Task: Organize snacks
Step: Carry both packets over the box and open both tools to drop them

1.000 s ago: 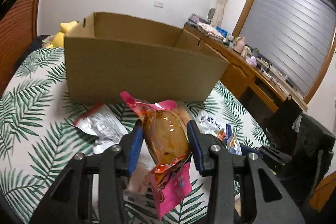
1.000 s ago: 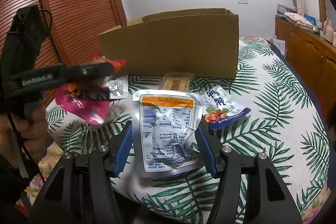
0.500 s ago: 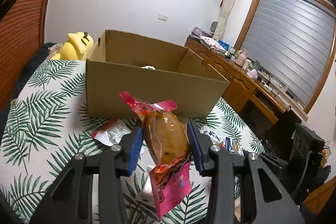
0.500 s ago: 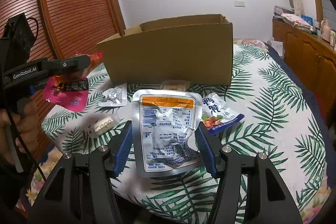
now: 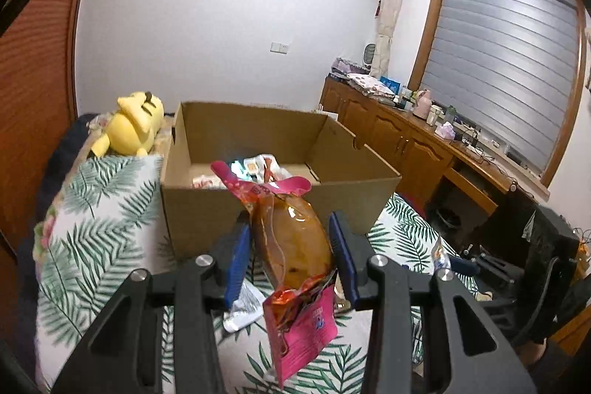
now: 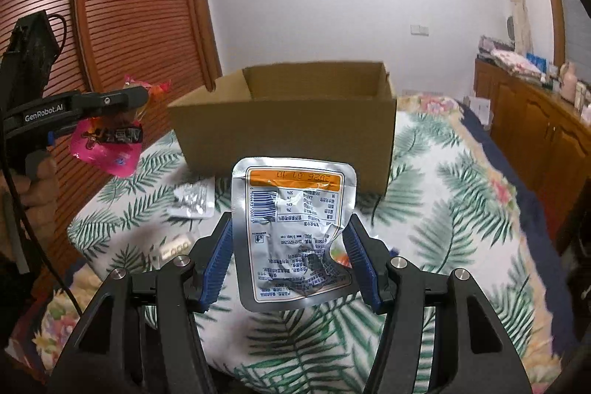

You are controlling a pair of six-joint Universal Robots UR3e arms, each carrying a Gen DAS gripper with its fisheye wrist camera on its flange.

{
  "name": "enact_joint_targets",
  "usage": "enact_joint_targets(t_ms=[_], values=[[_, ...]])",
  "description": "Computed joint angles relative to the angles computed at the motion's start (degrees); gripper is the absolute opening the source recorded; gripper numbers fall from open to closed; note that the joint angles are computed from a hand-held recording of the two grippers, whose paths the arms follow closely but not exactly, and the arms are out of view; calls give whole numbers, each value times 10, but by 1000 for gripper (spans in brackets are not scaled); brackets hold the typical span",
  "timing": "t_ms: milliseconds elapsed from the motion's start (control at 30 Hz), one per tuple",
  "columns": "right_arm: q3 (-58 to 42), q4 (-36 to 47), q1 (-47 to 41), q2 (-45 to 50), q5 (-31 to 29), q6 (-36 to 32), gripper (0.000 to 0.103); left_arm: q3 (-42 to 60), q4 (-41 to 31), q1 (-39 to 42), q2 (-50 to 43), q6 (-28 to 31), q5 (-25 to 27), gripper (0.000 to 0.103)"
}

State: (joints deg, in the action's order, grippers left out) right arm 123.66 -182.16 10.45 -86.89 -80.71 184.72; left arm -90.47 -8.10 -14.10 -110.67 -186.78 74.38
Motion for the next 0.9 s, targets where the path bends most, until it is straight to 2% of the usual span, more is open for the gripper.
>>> enact_joint_targets(t_ms=[333, 467, 700, 900], values=[[-104, 95, -43, -16, 34, -46, 60, 168, -108, -4, -62, 35, 27, 41], [-151, 129, -50, -6, 36, -65, 60, 227, -126, -1, -96, 36, 27, 41], [-245, 174, -51, 55, 47, -87, 60, 351, -163, 13, -178, 34, 19, 41], [-345, 210, -42, 135, 52, -99, 60, 545, -252, 17, -296, 42, 17, 41]])
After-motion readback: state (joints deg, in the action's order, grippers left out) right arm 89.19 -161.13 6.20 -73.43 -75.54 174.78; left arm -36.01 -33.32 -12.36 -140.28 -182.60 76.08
